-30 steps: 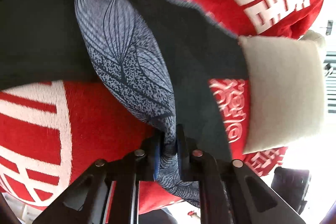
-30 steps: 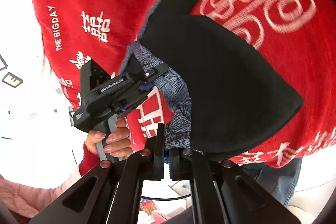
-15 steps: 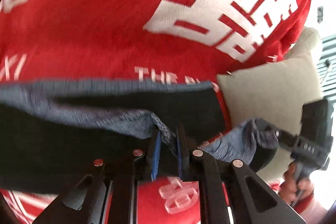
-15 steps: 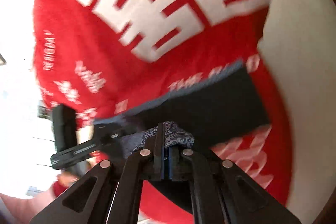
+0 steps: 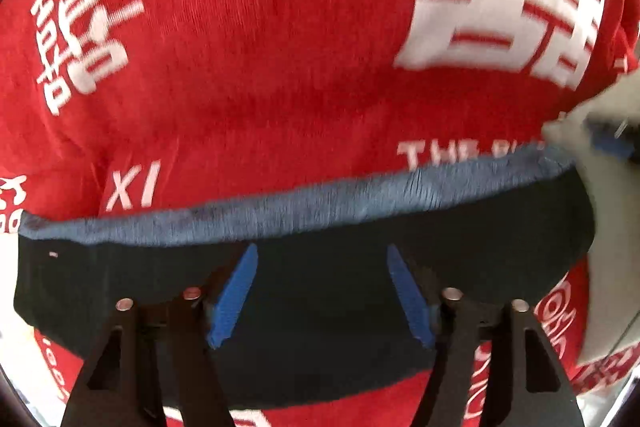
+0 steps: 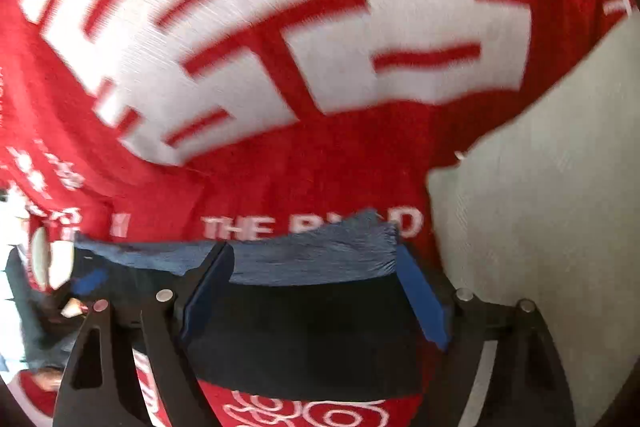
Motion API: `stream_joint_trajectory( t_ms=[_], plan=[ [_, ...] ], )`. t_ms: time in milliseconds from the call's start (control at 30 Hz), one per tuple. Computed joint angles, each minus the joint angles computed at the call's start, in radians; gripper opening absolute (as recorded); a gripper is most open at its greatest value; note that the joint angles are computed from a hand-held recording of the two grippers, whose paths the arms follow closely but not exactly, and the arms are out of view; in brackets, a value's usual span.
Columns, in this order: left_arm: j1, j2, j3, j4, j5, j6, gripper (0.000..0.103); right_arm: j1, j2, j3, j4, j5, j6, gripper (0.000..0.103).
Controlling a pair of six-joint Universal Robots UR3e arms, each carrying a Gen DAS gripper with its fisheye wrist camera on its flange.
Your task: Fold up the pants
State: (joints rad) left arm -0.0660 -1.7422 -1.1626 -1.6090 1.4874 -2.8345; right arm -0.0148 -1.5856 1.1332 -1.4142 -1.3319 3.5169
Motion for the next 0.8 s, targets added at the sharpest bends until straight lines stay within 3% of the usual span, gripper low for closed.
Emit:
stream_joint_trajectory(
  t_ms=[100, 167, 200, 233, 333, 433, 567, 700, 767, 800],
  plan=[
    [-0.027, 0.023, -0.08, 0.039, 0.037, -0.004, 0.071, 0.004, -0.019, -0.024, 0.022, 0.013, 0.021, 0.085],
    [-0.058, 0.035, -0.138, 0.104, 0.061, -0.013, 0.071, 0.038, -0.039, 0.003, 0.023, -0.01, 0.046, 0.06],
    [-0.078, 0.032, -0.165, 0.139, 0.078, -0.021, 0.071, 0.059, -0.023, -0.003, 0.034, -0.021, 0.054, 0.034],
    [-0.101, 0.018, -0.179, 0.165, 0.093, -0.039, 0.071, 0.086, -0.005, 0.016, 0.039, -0.033, 0.061, 0.026],
    [-0.116, 0.0, -0.259, 0.252, 0.138, -0.063, 0.072, 0.139, -0.007, 0.177, -0.026, -0.053, 0.075, 0.023],
    [-0.086, -0.007, -0.288, 0.321, 0.124, -0.079, 0.085, 0.157, 0.008, 0.278, -0.138, -0.13, 0.066, 0.013],
    [-0.045, -0.042, -0.226, 0.286, 0.131, -0.113, 0.085, 0.126, 0.029, 0.24, -0.159, -0.143, 0.095, 0.018],
    [-0.008, -0.027, -0.183, 0.247, 0.151, -0.147, 0.085, 0.086, -0.012, 0.212, -0.119, -0.07, 0.141, 0.025],
    [-0.007, -0.017, -0.193, 0.247, 0.169, -0.133, 0.085, 0.113, -0.028, 0.205, -0.113, -0.056, 0.144, 0.04],
    [-0.011, -0.017, -0.204, 0.252, 0.184, -0.121, 0.085, 0.13, -0.027, 0.203, -0.113, -0.056, 0.144, 0.057]
  ],
)
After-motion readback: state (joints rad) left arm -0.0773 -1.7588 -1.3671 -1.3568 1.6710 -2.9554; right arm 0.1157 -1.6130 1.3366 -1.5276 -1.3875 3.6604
